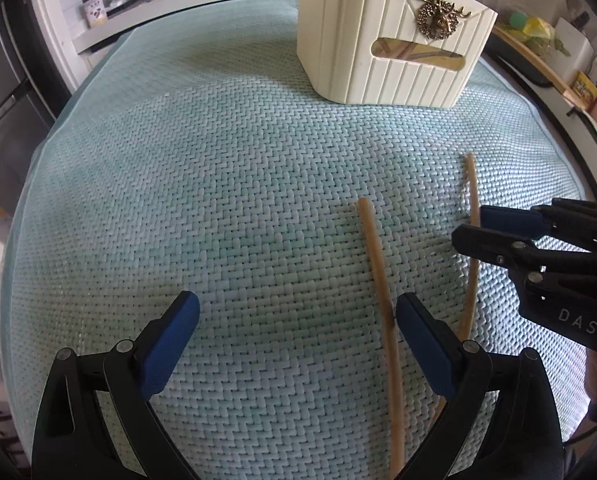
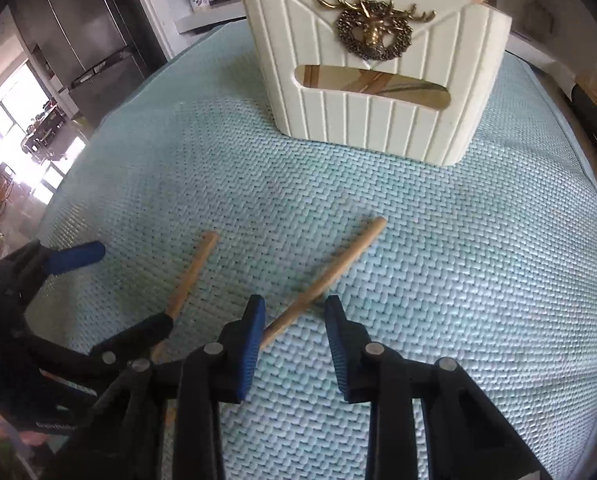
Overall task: Organize utensils
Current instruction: 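Move both grippers back over the last two chopsticks, then grasp a chopstick with the left gripper while the right gripper grasps the other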
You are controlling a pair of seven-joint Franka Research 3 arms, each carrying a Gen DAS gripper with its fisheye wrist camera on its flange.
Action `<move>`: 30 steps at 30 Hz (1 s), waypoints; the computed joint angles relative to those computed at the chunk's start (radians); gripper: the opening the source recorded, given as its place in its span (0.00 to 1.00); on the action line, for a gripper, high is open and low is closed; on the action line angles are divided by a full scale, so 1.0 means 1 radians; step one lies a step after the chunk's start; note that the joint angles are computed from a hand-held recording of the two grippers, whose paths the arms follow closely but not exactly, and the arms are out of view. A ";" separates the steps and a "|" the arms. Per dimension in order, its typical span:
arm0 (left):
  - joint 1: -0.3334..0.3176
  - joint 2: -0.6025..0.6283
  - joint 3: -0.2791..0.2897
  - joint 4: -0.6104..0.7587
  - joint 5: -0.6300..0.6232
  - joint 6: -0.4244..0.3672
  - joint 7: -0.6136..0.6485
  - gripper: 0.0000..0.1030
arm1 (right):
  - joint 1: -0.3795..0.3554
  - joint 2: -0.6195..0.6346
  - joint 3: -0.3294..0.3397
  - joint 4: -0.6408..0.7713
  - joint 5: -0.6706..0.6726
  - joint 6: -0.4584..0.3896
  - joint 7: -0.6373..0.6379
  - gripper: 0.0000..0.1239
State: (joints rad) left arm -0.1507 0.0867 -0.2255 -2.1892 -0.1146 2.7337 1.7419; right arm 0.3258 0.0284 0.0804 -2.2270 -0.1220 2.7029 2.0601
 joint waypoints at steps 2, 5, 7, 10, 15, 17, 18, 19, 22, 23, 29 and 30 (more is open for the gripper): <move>0.001 -0.014 -0.006 -0.014 -0.025 0.001 0.024 0.96 | -0.004 -0.043 -0.002 -0.045 -0.012 -0.010 -0.001 0.25; -0.005 -0.033 -0.008 -0.031 -0.055 0.001 0.055 0.96 | -0.022 -0.105 0.004 -0.104 -0.022 -0.040 -0.008 0.24; -0.010 -0.042 -0.005 -0.037 -0.078 -0.001 0.071 0.96 | -0.038 -0.143 0.007 -0.142 -0.008 -0.053 -0.016 0.24; -0.012 -0.045 0.000 -0.030 -0.128 -0.021 0.103 0.96 | -0.037 -0.193 -0.014 -0.198 0.142 -0.021 -0.122 0.27; -0.017 -0.019 0.007 0.007 -0.100 -0.038 0.080 0.96 | -0.071 -0.232 -0.012 -0.234 0.273 0.022 -0.154 0.27; -0.021 0.007 0.006 0.037 -0.051 -0.043 0.051 0.96 | -0.101 -0.217 0.000 -0.220 0.248 0.017 -0.118 0.27; -0.024 0.017 0.005 0.046 -0.022 -0.046 0.030 0.96 | -0.119 -0.205 0.015 -0.209 0.209 0.015 -0.078 0.27; -0.027 0.028 0.005 0.057 0.006 -0.048 0.009 0.96 | -0.143 -0.189 0.033 -0.187 0.140 0.000 -0.017 0.27; -0.034 0.060 0.003 0.095 0.080 -0.059 -0.046 0.93 | -0.166 -0.154 0.056 -0.123 -0.025 -0.067 0.156 0.27; -0.031 0.066 -0.001 0.104 0.088 -0.063 -0.051 0.93 | -0.157 -0.149 0.048 -0.118 -0.023 -0.048 0.169 0.27; -0.007 0.098 -0.018 0.149 0.063 -0.100 -0.028 0.93 | -0.128 -0.211 -0.001 -0.185 0.112 -0.039 0.050 0.27; -0.004 0.106 -0.020 0.160 0.059 -0.108 -0.026 0.93 | -0.130 -0.217 -0.003 -0.193 0.121 -0.045 0.037 0.27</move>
State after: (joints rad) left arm -0.1549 0.1927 -0.2452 -2.0294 -0.0558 2.6259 1.7162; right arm 0.1962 -0.1887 0.0776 -2.4205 -0.0007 2.6581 2.0972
